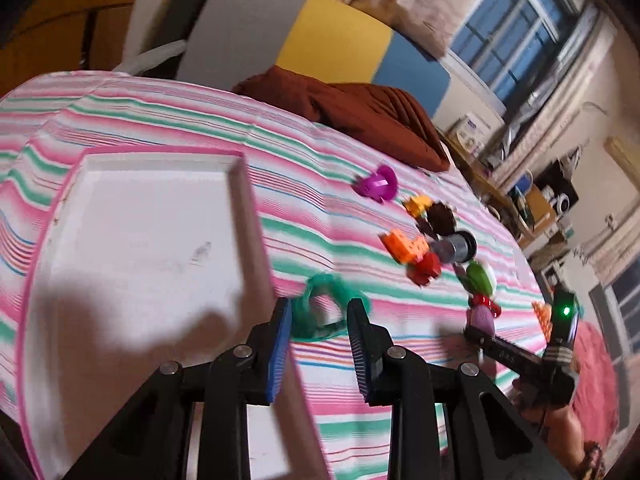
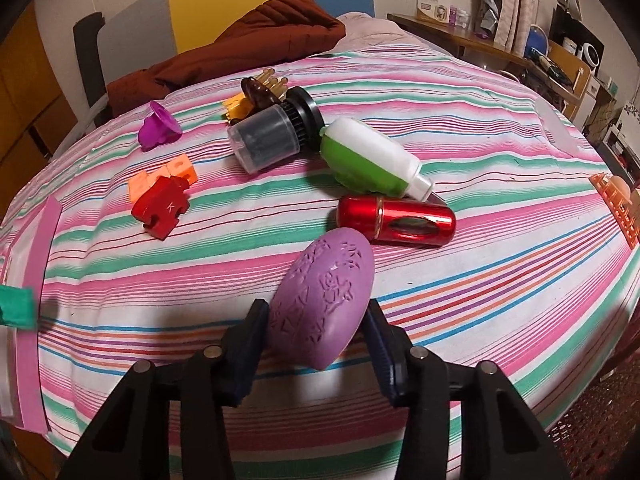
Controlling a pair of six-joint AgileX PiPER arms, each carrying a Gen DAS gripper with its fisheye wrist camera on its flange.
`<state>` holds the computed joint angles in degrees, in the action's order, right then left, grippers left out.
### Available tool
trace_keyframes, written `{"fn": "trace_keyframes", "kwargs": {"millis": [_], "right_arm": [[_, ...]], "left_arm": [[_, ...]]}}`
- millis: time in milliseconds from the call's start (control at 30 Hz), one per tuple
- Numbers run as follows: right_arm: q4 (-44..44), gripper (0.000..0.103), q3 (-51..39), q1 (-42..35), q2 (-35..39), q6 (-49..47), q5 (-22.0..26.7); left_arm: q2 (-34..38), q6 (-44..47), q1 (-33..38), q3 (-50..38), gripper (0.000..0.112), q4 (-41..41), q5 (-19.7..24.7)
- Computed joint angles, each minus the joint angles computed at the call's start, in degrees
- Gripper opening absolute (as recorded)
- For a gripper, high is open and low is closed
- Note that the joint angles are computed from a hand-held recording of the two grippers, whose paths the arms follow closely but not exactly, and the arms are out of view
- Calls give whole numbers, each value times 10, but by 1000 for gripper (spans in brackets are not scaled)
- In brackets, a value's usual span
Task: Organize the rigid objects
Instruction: 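Release the green holder in the tray with left tool while right tool grasps purple egg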
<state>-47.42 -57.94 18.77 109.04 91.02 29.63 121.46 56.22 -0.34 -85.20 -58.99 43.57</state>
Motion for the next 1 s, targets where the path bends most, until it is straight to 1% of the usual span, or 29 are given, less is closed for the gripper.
{"fn": "trace_keyframes", "kwargs": {"millis": [33, 100, 167, 200, 267, 300, 333, 400, 467, 500, 533, 567, 633, 700, 733, 767, 800, 833, 867, 900, 933, 967, 1000], "right_arm": [[6, 50, -3, 0, 1, -5, 3], [12, 50, -2, -4, 0, -8, -6], [5, 51, 13, -8, -11, 15, -23], [-4, 52, 24, -11, -18, 36, -34], [-33, 58, 44, -15, -31, 92, -51], [-50, 65, 55, -17, -37, 126, -58], [-68, 68, 62, -18, -41, 157, -62], [-96, 68, 71, -18, -45, 195, -66], [-114, 68, 73, -21, -48, 222, -72], [-117, 68, 73, -24, -48, 228, -78], [-112, 68, 70, -29, -47, 225, -86], [-94, 68, 61, -33, -41, 207, -89], [-78, 68, 44, -33, -31, 184, -83], [-53, 68, 25, -30, -18, 143, -70], [-52, 65, 19, -25, -11, 138, -60], [-58, 61, 15, -19, -5, 142, -48], [-62, 52, 10, -13, 0, 145, -33], [-70, 46, 10, -10, 1, 149, -23], [-83, 46, 17, -11, -1, 159, -26], [-101, 46, 29, -15, -7, 178, -40], [-115, 46, 39, -20, -12, 193, -54], [-122, 46, 46, -23, -17, 202, -62], [-132, 46, 53, -26, -21, 212, -69]], "left_arm": [[1, -1, 7, -4, 28, -1, 2], [2, 0, 20, -12, 28, -5, 4], [6, 6, 31, -18, 28, -16, 9], [8, 6, 35, -21, 28, -17, 7], [16, -4, 41, -31, 28, -12, 11], [19, -9, 43, -33, 28, -10, 14], [21, -8, 44, -32, 26, -13, 22], [20, -4, 38, -32, 26, 0, 34], [7, 10, 30, -16, 27, 5, 34], [-2, 20, 19, -4, 30, 6, 30], [-4, 23, 14, -2, 41, 9, 34], [-12, 33, 2, 8, 55, 7, 32], [-25, 50, -17, 28, 68, 7, 16], [-33, 48, -49, 34, 68, 39, -12], [-34, 47, -66, 36, 67, 56, -30], [-34, 47, -76, 37, 67, 67, -42], [-33, 41, -87, 36, 66, 86, -57], [-30, 28, -99, 32, 60, 110, -71], [-24, 17, -110, 26, 52, 133, -78], [-18, 5, -121, 20, 48, 160, -87], [-16, -3, -129, 21, 38, 181, -102], [-16, -1, -137, 25, 38, 193, -121], [-18, 15, -138, 30, 38, 184, -128]]}}
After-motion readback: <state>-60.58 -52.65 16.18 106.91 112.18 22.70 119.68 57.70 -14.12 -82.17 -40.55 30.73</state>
